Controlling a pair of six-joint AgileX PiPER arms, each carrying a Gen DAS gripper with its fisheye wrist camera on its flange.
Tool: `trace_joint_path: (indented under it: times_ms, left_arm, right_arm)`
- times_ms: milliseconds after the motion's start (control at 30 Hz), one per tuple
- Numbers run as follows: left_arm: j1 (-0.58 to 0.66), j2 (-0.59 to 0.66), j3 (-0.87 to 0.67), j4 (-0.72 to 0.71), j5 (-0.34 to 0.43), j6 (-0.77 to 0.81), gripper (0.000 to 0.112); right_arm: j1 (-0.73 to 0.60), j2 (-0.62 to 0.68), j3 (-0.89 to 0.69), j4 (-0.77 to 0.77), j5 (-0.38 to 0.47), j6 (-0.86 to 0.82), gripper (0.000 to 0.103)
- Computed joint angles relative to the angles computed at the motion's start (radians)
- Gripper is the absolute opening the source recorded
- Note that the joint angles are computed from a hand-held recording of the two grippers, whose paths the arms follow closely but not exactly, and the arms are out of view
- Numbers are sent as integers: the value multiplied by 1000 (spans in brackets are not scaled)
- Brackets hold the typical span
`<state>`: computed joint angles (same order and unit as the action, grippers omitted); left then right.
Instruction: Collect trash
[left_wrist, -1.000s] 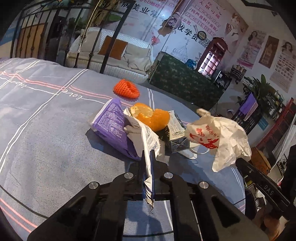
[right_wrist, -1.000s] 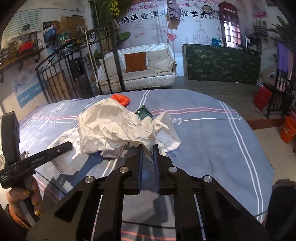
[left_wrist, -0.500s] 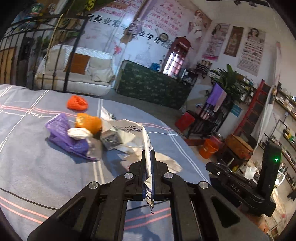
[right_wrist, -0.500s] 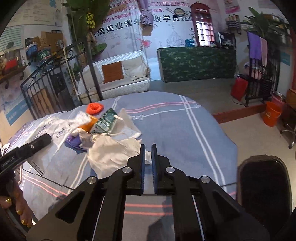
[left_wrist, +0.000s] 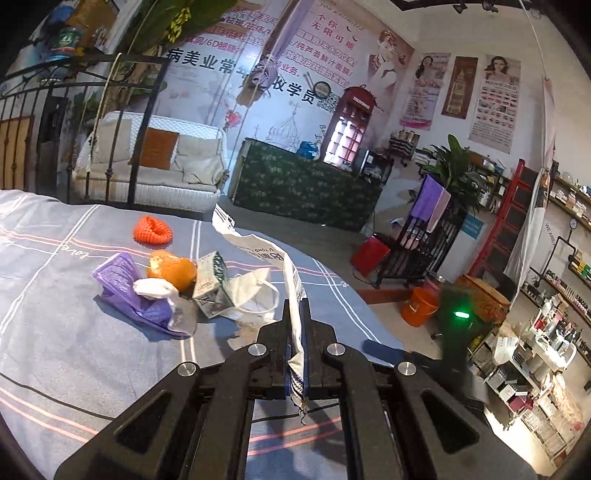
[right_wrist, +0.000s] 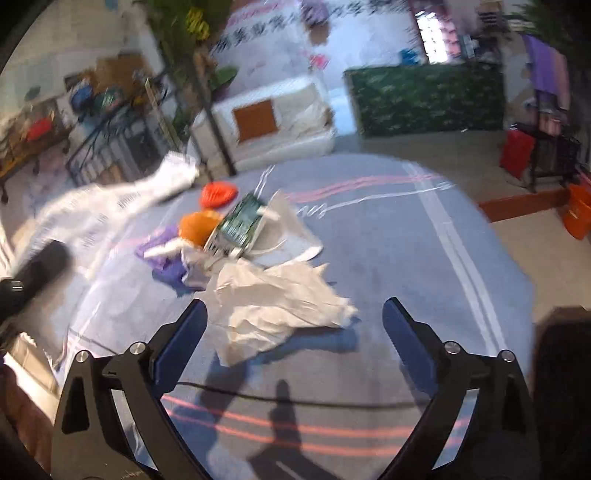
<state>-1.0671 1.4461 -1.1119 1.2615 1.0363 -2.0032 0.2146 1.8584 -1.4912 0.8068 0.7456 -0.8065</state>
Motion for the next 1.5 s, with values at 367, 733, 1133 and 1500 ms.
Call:
trace_joint_path:
  times_ms: [367,733,1133,1500]
  left_arm:
    - [6,-35,63,-27,22,-42,4]
    - [-44,111,-104,20,-101,37,4]
    - [1,377,-444,-155,-418,355,4]
    - [55,600,-729,-745,-535,927,4]
  right_arm:
    - [80,50,-33,-140,-53,114,29]
    - [-270,-243,305,113,-69,-125,29]
    - [-721,-243,370,4,-88,-149,29]
    - [-824,-189,404,43,-183,-207,87]
